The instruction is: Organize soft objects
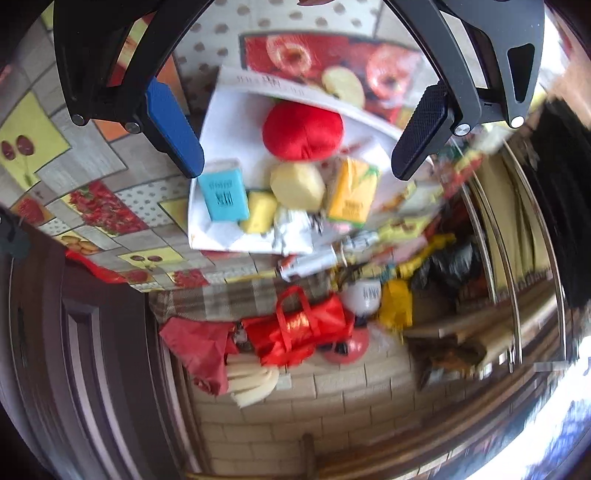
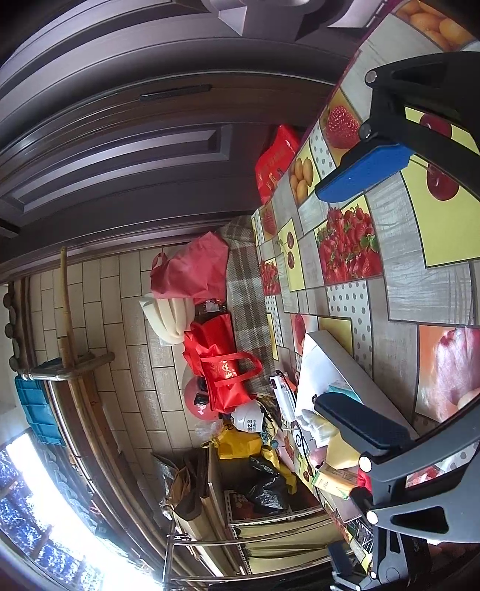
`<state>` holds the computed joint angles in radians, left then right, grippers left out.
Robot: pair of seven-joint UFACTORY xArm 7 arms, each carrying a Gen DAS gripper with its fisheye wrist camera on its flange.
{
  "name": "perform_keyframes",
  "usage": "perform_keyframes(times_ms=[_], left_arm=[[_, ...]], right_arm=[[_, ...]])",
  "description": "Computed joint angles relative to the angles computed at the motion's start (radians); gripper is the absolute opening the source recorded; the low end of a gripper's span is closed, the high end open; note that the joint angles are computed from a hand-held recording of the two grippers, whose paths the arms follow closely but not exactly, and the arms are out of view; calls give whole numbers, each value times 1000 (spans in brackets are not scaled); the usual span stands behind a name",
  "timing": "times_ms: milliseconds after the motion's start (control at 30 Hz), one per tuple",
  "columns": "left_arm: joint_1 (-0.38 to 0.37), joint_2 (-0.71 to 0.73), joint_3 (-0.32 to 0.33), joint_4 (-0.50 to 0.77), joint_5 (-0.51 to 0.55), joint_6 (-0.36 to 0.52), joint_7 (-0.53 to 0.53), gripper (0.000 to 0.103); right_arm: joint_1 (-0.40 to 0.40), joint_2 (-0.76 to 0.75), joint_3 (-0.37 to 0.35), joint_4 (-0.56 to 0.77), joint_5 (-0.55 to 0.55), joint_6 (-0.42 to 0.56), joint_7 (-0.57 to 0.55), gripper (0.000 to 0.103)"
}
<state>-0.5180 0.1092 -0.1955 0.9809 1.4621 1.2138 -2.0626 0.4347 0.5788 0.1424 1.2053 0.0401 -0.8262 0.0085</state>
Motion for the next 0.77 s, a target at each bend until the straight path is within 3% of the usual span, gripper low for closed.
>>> perform_keyframes(times_ms=[67,200,767], left_arm=[[-11,32,0,28,25,47,28,103],[7,34,17,42,23,-57,66,103],[36,27,34,37,-10,-147,53,103]], right_arm=[[-8,0,4,2,-10,8,13,103],[-20,1,7,6,-29,21,38,103],[-3,5,-1,14,-16,31,-2,103]])
